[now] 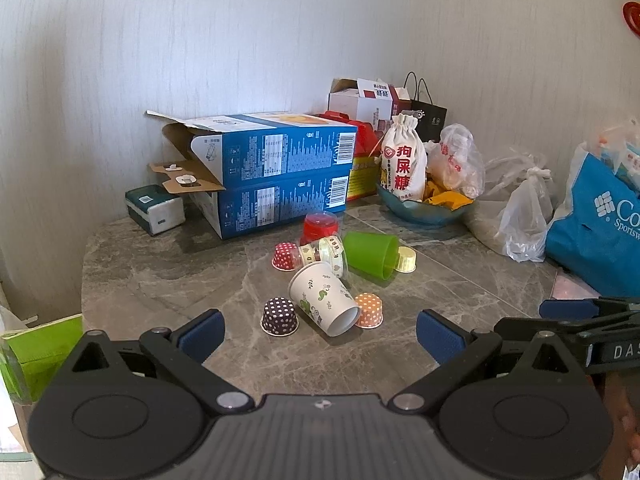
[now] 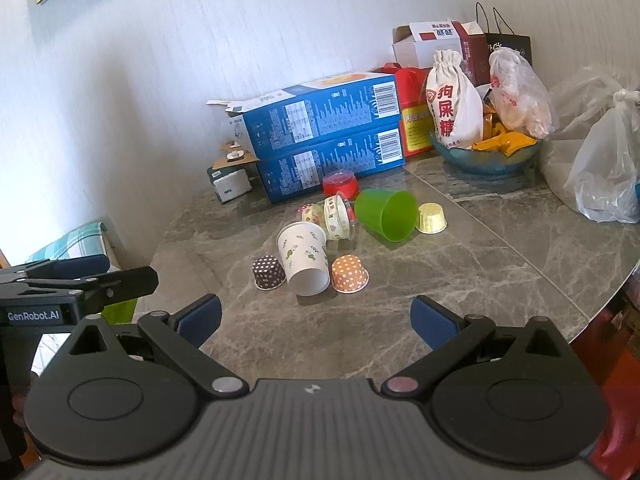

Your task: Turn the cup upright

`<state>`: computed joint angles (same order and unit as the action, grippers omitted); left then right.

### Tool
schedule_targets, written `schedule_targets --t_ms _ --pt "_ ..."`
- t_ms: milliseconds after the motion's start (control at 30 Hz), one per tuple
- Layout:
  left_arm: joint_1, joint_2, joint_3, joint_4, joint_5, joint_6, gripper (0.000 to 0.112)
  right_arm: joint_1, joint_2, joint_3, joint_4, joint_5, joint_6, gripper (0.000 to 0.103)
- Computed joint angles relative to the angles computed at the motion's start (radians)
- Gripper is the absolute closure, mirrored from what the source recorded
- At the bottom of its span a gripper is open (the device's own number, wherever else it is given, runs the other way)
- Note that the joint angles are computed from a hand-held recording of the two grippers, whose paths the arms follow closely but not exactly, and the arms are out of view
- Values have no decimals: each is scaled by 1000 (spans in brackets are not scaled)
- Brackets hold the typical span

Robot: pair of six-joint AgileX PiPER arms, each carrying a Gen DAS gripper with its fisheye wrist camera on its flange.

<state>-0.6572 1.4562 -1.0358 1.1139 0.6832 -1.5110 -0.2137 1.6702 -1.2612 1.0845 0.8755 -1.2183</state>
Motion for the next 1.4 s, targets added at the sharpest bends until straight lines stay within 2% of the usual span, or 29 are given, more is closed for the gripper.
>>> schedule_targets --t_ms 600,833,1400 --pt "-17 -8 17 3 9 -35 10 6 0 3 2 -5 -6 1" --pt "12 -1 3 -17 -21 0 10 10 -3 10 7 -13 -4 1" --pt "11 6 2 -18 -22 -6 10 15 -1 3 -3 -16 9 1"
